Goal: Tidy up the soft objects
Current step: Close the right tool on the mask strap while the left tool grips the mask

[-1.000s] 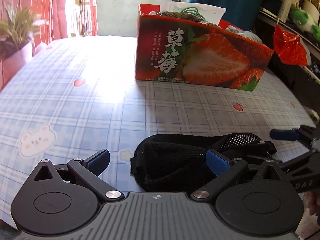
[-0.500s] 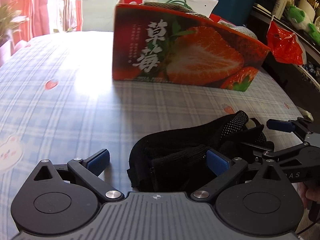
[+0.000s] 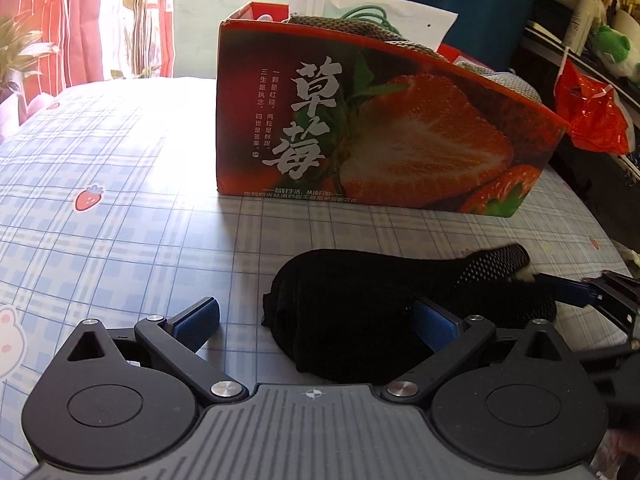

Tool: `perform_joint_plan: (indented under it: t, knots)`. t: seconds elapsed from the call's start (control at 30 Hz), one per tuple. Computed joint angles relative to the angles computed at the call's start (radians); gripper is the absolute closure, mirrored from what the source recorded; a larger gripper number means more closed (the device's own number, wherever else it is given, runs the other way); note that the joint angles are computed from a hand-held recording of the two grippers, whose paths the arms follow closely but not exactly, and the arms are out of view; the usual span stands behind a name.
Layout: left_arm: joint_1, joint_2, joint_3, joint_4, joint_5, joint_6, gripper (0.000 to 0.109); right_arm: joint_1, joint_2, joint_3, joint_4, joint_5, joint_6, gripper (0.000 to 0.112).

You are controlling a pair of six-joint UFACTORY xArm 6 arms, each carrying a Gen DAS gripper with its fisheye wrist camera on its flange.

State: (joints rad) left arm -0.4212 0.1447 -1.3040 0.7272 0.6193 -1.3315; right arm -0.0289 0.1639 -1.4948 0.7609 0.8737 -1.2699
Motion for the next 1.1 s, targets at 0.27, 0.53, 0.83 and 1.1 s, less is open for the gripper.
perform_joint_plan:
  t: [0.27,0.53,0.83,1.1]
  knots:
    - [-0.012,-0.02,0.034,0.079,-0.01,-0.051,0.006,-0.044,0.048,-0.051,0.097,0.109,0.019,0.059]
    - [-0.004,-0.051,0.08,0.103,-0.058,-0.081,0.006,-0.085,0.09,-0.099,0.172,0.199,0.043,0.058]
    - [0.005,-0.135,0.169,0.18,-0.154,-0.207,0.048,-0.102,0.101,-0.107,0.213,0.229,0.058,0.058]
    - [-0.019,-0.091,0.111,0.183,-0.109,-0.085,0.071,-0.105,0.102,-0.106,0.22,0.235,0.067,0.058]
